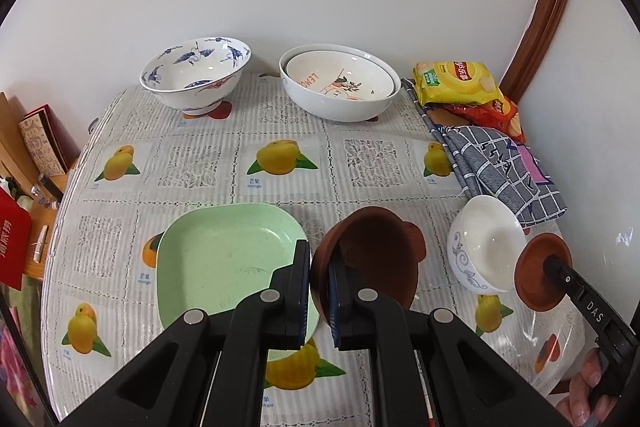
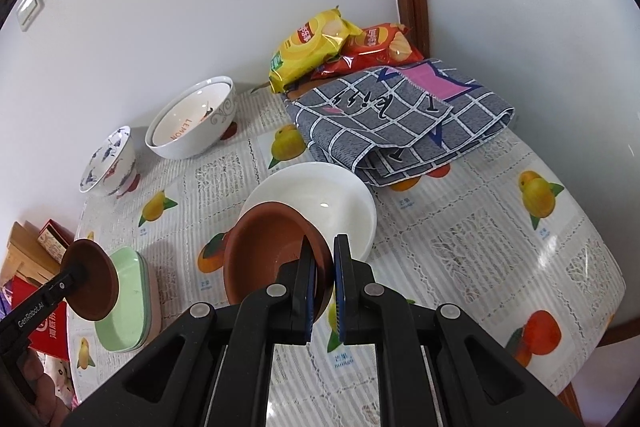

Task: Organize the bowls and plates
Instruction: 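Carry the right gripper's terracotta bowl to the white bowl while the left gripper holds its terracotta bowl, then lower the terracotta bowl into the white bowl and open the right gripper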

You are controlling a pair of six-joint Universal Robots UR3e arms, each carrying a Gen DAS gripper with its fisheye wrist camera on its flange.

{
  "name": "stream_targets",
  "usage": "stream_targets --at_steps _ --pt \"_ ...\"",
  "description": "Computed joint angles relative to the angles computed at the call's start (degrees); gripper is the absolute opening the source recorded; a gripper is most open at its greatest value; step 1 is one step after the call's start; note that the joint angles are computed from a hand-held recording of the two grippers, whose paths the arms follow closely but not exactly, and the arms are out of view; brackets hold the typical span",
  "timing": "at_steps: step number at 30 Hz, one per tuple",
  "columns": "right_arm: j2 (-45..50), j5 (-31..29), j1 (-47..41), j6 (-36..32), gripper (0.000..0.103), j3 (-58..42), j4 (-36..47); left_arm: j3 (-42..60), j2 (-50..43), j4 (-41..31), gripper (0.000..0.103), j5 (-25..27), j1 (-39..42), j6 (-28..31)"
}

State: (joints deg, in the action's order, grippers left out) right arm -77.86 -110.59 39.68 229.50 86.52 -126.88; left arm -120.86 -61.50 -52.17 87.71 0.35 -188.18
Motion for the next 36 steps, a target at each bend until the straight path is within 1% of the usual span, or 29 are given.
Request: stream_targets --at_steps 4,8,17,23,26,31,36 --pt "1.7 1.2 -1.4 -1.6 0.009 -0.3 -1.4 0.1 -2.7 2.0 0.008 -1.1 0.1 0.1" --pt "3.6 2.3 -2.5 -2.7 0.009 -0.8 -2.9 0.4 -5.5 4.1 0.008 -0.8 -0.8 -0.2" --pt "7.9 4.2 -4.7 -5.3 0.009 -1.8 -4.9 0.7 -9.5 6.9 0.008 -1.9 -0.5 0.2" --pt "11.8 2.5 -5.0 -5.6 0.009 -4.8 -3.2 0.6 -11.6 8.3 0.008 -2.4 0.2 0.8" --pt "12.8 3.3 -5.5 -6.1 0.009 -5.1 -3.7 0.8 -12.8 9.2 0.008 -2.5 0.3 1.0" --pt "15.6 1.5 -5.1 -6.7 0.009 -8.5 -1.2 0.6 -14.2 10.6 0.008 -3.0 0.4 1.0" --pt "17.7 1.2 -5.3 -7.7 0.009 -11.1 0.7 0.3 -15.6 11.7 0.009 -3.5 0.5 1.3"
